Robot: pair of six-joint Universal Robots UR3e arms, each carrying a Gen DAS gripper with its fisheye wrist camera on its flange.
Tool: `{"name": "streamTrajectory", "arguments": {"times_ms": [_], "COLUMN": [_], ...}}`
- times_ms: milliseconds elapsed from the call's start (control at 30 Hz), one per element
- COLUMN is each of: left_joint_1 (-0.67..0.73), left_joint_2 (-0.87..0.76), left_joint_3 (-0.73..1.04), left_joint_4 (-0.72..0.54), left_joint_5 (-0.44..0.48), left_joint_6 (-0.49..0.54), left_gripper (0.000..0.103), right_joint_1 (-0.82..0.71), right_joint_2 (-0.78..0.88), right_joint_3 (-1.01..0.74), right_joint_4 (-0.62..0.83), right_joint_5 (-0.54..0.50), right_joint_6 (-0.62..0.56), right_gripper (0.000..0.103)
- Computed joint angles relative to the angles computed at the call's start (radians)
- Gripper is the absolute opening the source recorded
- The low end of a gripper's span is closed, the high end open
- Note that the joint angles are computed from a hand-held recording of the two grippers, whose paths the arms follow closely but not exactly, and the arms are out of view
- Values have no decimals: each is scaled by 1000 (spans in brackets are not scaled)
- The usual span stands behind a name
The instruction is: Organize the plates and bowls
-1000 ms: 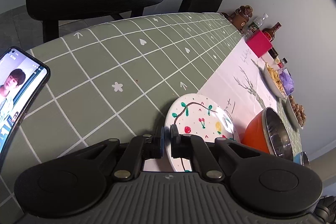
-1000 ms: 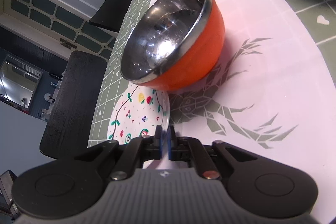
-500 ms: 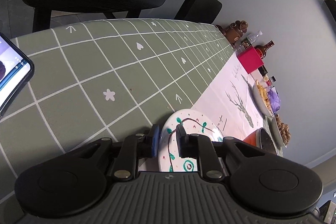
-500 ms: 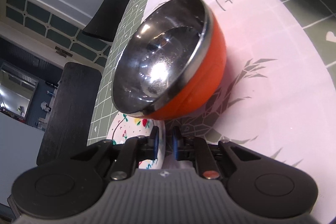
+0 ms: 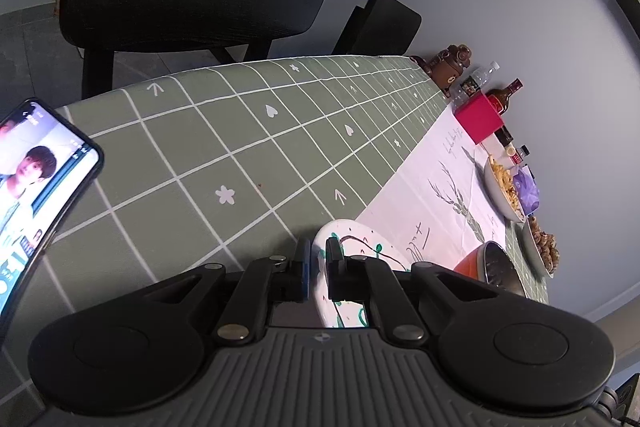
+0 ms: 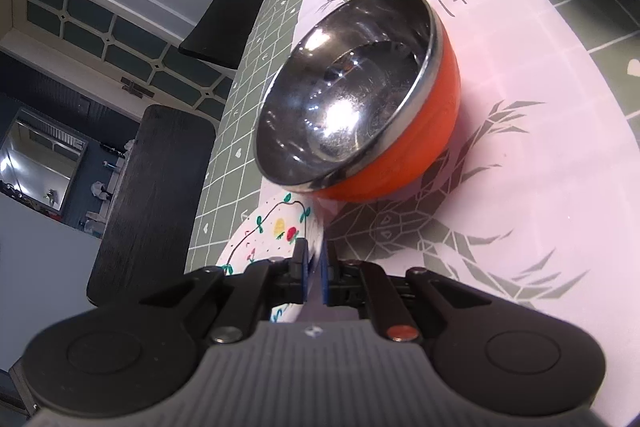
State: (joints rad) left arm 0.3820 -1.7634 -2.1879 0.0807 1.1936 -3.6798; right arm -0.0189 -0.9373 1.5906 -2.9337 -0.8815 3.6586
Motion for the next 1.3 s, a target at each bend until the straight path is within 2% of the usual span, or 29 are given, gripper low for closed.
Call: {"name": "streamTrajectory", "arguments": {"times_ms": [167, 333, 533, 800, 1033, 1300], "left_joint_1": [2, -38, -35, -16, -13, -76], "left_joint_2": [116, 229, 354, 485, 526, 520], "left_joint_3": [-51, -97, -168, -290, -329, -321], "left_joint_4": [-55, -131, -171, -217, -277, -284], "left_joint_5": [-17, -3, -90, -208, -223, -153], "left_joint_6": [23, 53, 102, 220, 277, 298], "left_gripper": [8, 8, 8, 8, 8, 8], "right_joint_1": [-38, -99, -200, -358, -374, -354], "right_joint_2": [-105, -249, -447, -725, -787, -803], "right_joint_3": [132, 303, 477, 734, 777, 744], "right_joint_4": [-19, -15, 62, 180, 299, 353], "right_joint_5": [40, 65, 100, 149, 99, 45], "right_joint_6": [-24, -113, -230, -437, -521, -538], "right_gripper": [4, 4, 4, 5, 6, 6]}}
